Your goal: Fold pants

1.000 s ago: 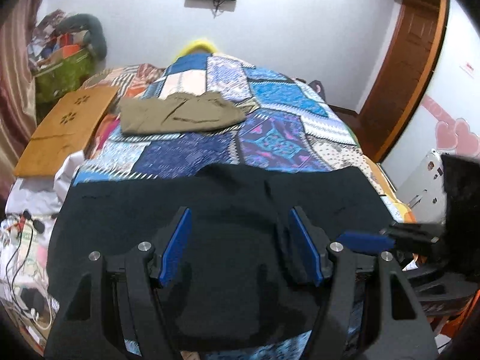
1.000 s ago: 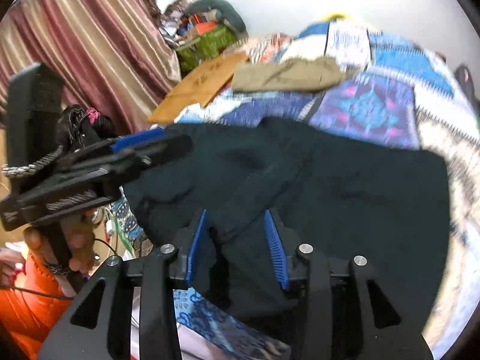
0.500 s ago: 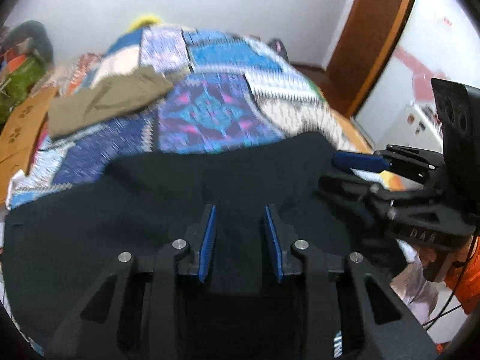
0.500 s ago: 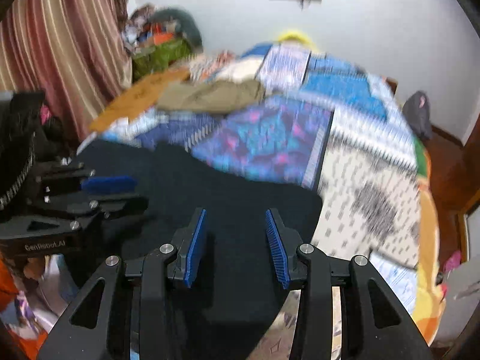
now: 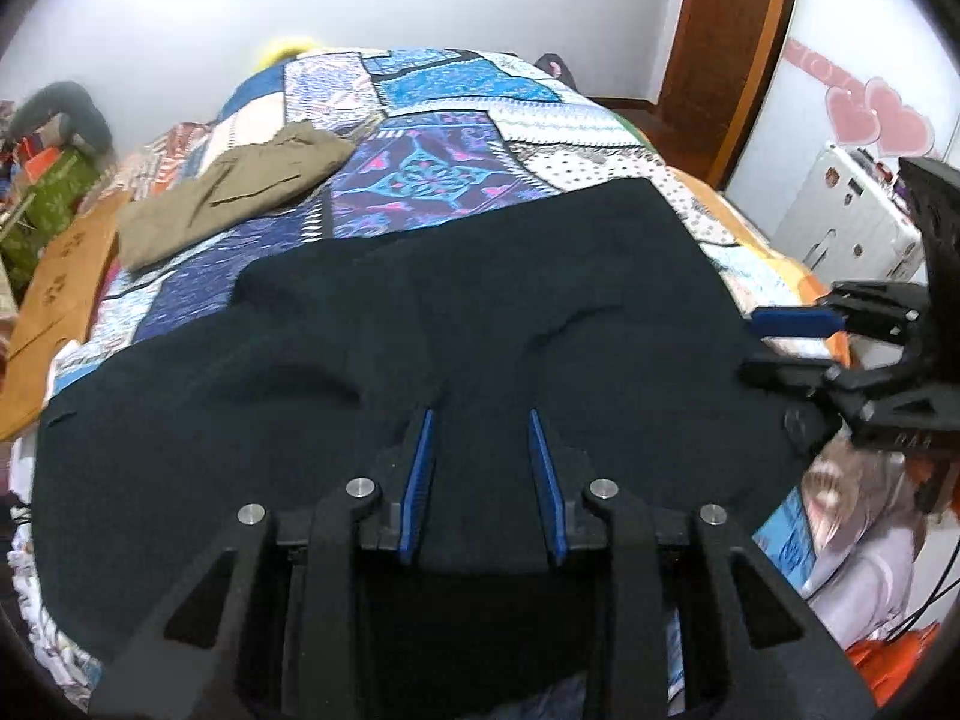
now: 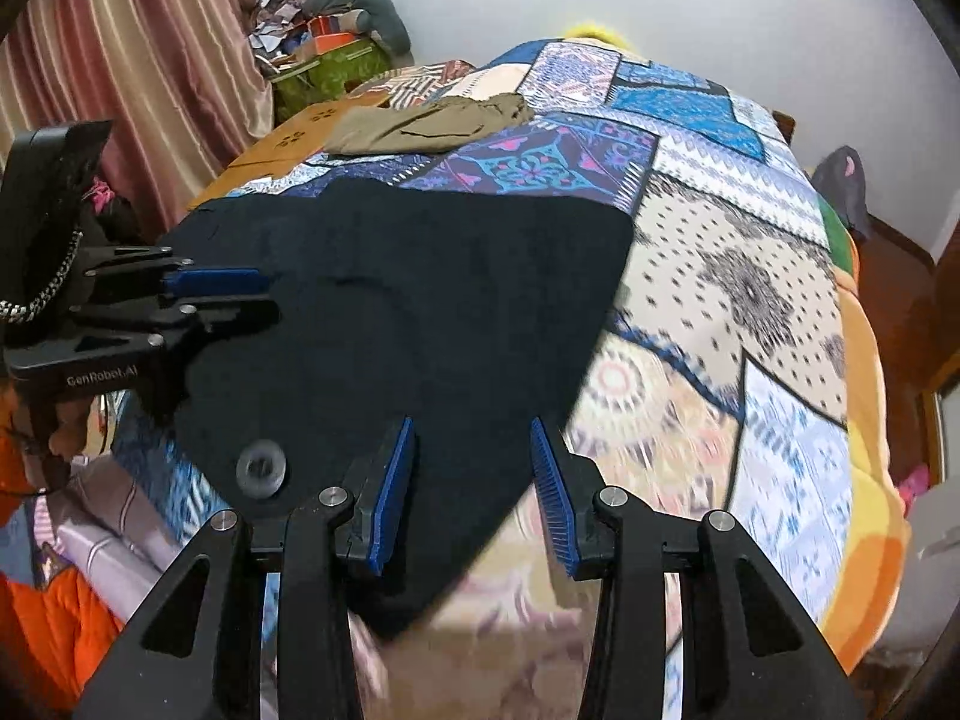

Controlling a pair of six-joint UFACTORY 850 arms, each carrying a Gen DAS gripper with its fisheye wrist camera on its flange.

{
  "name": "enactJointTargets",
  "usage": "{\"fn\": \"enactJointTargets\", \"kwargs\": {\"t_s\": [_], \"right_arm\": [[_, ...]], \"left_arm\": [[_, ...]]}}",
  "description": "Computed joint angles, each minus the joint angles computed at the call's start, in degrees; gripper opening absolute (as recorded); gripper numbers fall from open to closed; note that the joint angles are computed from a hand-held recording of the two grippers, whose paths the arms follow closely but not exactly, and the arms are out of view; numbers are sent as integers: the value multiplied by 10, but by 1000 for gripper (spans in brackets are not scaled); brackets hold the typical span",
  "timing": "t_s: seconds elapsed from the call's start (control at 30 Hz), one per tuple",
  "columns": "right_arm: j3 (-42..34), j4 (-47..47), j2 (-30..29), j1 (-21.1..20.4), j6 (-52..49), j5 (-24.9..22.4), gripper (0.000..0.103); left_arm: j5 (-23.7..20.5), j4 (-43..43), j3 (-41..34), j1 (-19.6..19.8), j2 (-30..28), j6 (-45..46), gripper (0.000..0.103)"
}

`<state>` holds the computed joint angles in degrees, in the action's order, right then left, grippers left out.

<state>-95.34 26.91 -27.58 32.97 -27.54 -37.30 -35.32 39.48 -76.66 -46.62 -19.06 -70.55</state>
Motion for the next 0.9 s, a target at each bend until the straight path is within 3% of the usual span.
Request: {"fn": "enactJointTargets", "kwargs": {"t_s": [0.17, 0.27, 0.4, 0.67, 0.8, 0.9], "right_arm": [[16, -19, 18, -4, 18, -12, 37], [9, -61, 24, 1, 47, -15, 37], [-9, -47, 25, 3, 40, -10, 37], [-93, 7, -15, 39, -20, 19, 37], [-133, 13, -48, 57, -30, 15, 37], [-167, -3, -77, 70, -13, -1, 37]], "left_arm": [[-13, 15, 52, -5, 50, -57, 37], [-56, 47, 80, -12, 83, -122, 37], [-76, 74, 140, -8, 151, -211, 39], [-155, 101, 253, -7, 281, -347, 57], [-164, 95, 308, -4, 336, -402, 59], [-141, 86, 346, 3, 366, -429, 60]]}}
